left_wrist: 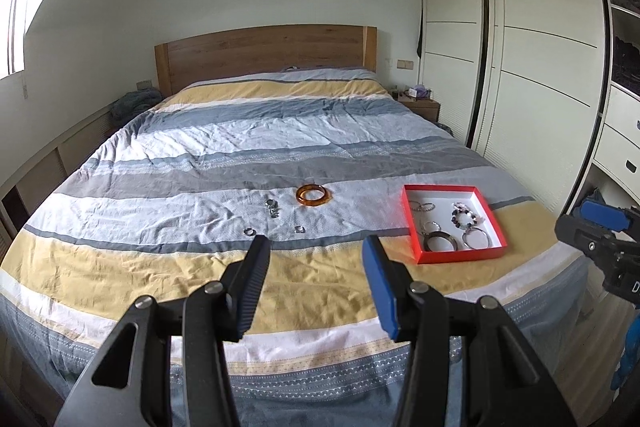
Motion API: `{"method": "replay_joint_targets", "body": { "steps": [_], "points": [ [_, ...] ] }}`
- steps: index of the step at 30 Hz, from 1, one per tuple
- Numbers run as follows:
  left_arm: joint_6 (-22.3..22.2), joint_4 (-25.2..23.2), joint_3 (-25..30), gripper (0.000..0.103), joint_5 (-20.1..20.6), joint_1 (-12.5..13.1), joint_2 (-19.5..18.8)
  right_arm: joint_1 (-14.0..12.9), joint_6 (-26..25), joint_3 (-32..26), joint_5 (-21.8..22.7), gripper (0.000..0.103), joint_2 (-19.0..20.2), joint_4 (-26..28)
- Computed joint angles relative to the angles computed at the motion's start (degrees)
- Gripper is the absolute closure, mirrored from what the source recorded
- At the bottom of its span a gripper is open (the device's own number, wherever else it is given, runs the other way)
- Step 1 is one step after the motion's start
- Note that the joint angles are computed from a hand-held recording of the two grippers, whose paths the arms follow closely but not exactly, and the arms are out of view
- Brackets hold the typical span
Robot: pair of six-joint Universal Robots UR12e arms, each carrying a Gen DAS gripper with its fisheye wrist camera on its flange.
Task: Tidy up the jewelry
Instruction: 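Withdraw both tools from the box toward the silver rings on the duvet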
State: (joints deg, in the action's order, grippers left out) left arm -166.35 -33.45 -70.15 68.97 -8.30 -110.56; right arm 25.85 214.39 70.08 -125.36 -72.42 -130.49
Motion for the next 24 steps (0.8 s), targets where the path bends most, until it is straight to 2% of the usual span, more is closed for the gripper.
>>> {"method": "replay_joint_targets", "body": {
  "steps": [15,24],
  "points": [
    [-3.01,8.40,-4.89,0.051,-0.15,2.55,3.76,3.46,-5.28,-2.31,-2.54,0.034,1.43,-3.68],
    [-4.01,10.96,-5.97,0.051,2.96,2.73,4.44,3.91,-8.09,-2.43,-1.06,0.033,2.04,-6.95]
  ]
}}
